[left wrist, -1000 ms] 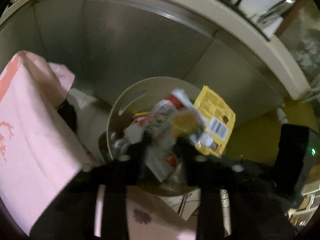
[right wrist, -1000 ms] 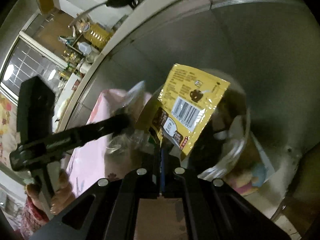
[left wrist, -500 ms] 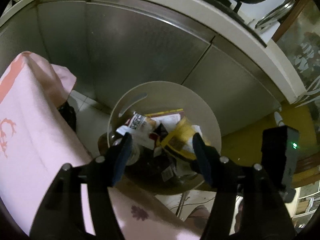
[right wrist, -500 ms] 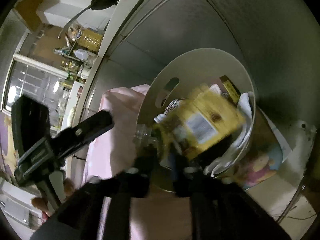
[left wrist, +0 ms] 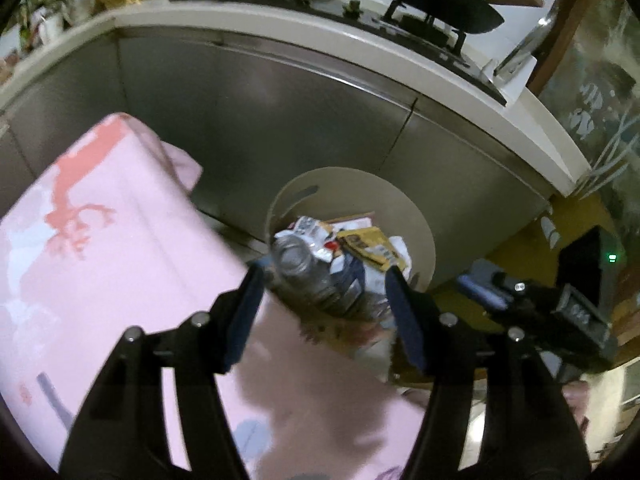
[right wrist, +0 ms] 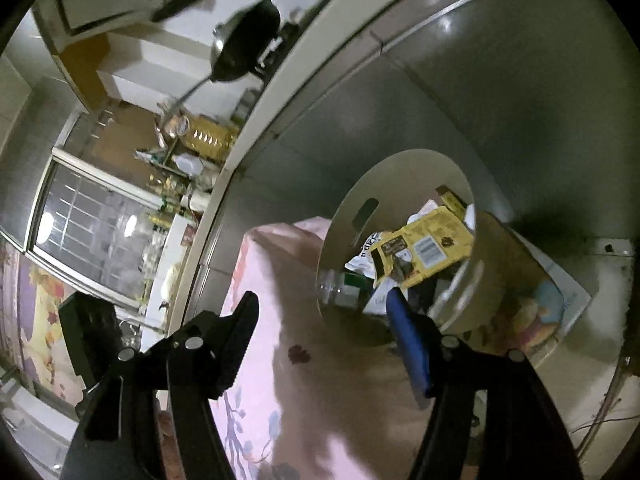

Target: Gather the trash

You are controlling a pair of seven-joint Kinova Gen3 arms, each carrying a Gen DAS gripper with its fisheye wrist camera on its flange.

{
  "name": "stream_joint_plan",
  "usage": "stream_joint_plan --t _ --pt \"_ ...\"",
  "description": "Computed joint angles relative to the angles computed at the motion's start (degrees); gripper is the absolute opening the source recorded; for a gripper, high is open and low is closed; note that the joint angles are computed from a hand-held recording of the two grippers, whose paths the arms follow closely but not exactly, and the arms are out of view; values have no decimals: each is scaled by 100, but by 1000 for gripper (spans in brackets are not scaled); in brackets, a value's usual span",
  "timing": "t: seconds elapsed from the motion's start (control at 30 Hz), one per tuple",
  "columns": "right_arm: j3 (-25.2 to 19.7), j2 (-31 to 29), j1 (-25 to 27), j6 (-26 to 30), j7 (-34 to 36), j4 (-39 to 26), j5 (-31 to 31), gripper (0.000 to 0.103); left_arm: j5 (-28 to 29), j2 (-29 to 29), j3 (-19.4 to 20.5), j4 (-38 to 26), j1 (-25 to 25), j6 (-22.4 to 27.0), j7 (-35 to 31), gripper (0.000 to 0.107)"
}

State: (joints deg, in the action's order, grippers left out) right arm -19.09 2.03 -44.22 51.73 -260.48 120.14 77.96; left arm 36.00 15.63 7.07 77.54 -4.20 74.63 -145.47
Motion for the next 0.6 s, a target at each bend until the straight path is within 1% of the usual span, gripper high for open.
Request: stream_joint_plan --t 0.03,0.1,0.13,0.17,0.27,0.33,0.43,0.5,0.6 --pt "-52 57 -118 233 94 -103 -120 64 39 -146 -23 170 -69 -101 -165 60" --pt "62 202 -604 699 317 -380 -402 64 140 -461 -110 530 -210 -267 -561 63" --pt "123 296 -820 932 410 -524 -497 64 216 -592 -171 675 -281 -298 -750 69" --pt "85 399 -946 1165 555 -702 -608 64 298 -678 -238 771 -341 -305 -903 71" --pt "-358 746 -953 1864 953 -1263 -774 64 564 -964 -480 1069 -537 -270 -1363 72" --pt "-390 952 -1135 2235 1171 -1582 -838 64 693 -1115 -666 1208 -677 -185 -1608 73" --pt "-314 1199 -1457 2656 1529 -2068 -977 64 901 -1296 -927 1391 -881 -89 -1964 82" --pt "-216 1387 -1690 2971 1870 -2474 -1115 64 1037 -1404 -1074 1518 -993 -99 -2201 82" --pt "6 1576 -1994 3251 2190 -2895 -1329 65 1247 -1527 -1304 1672 -1178 -75 -2571 85"
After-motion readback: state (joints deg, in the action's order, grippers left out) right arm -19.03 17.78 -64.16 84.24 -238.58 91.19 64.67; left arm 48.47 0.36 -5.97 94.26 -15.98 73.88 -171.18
